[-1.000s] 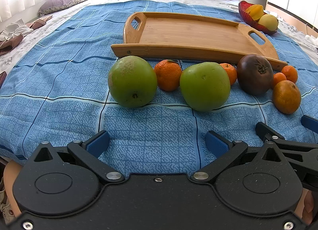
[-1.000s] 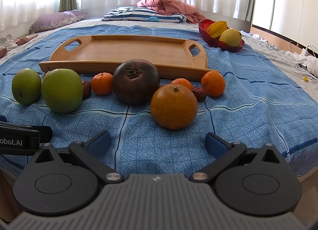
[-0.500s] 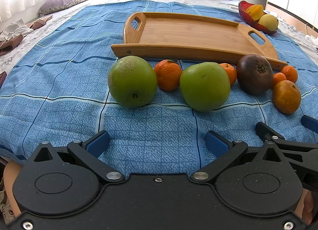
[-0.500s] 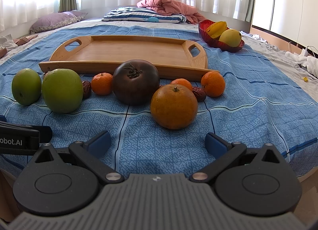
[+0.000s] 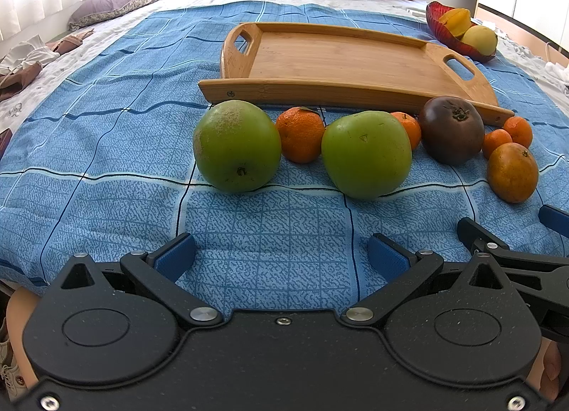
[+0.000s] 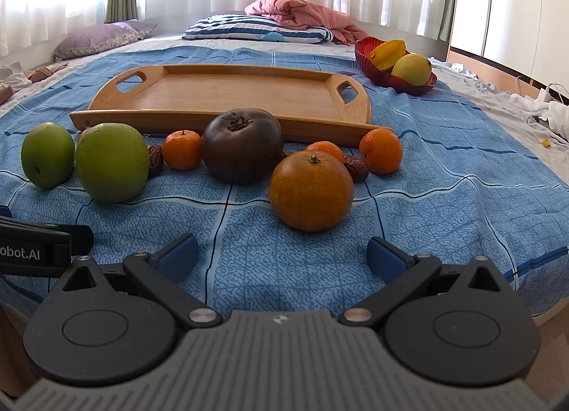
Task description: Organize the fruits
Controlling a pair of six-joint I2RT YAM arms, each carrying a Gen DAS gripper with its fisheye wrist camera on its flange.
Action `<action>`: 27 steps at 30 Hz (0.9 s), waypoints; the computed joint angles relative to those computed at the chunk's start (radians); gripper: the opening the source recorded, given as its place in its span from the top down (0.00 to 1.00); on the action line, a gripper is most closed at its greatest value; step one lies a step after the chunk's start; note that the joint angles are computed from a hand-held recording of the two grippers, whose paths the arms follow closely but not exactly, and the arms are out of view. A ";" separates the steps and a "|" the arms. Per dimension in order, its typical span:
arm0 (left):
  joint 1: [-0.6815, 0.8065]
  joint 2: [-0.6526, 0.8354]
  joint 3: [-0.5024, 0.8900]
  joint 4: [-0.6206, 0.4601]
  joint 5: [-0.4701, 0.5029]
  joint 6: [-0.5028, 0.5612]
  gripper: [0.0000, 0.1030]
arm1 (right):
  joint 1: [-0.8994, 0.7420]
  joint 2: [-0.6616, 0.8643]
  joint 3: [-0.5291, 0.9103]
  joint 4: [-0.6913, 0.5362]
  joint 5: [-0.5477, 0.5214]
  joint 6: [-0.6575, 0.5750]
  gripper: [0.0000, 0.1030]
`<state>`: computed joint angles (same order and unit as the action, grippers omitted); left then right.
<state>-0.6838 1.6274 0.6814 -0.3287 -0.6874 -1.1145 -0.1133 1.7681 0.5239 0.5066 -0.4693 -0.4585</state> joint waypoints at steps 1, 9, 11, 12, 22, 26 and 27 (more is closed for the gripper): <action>0.000 0.000 0.000 0.000 0.000 0.000 0.00 | 0.000 0.003 -0.001 0.004 0.000 0.000 0.00; -0.029 -0.017 -0.025 0.028 -0.050 -0.021 0.00 | -0.009 0.007 0.009 0.007 -0.020 -0.006 0.00; -0.054 -0.028 -0.033 0.024 -0.068 -0.029 0.00 | -0.029 0.002 -0.002 0.009 -0.049 -0.012 0.00; -0.057 -0.032 -0.047 0.043 -0.076 -0.031 0.00 | -0.032 0.007 0.005 0.002 -0.057 -0.007 0.00; -0.074 -0.005 -0.078 0.108 -0.157 -0.032 0.01 | -0.054 0.056 -0.002 0.099 -0.116 0.008 0.00; -0.077 -0.066 -0.119 0.146 -0.196 -0.009 0.10 | -0.075 0.055 -0.015 0.138 -0.149 0.046 0.00; -0.079 -0.085 -0.132 0.160 -0.216 0.002 0.12 | -0.079 0.059 -0.012 0.146 -0.161 0.059 0.00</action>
<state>-0.7628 1.5424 0.5496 -0.1690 -0.9030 -1.1127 -0.1923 1.8271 0.5117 0.6521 -0.6302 -0.3998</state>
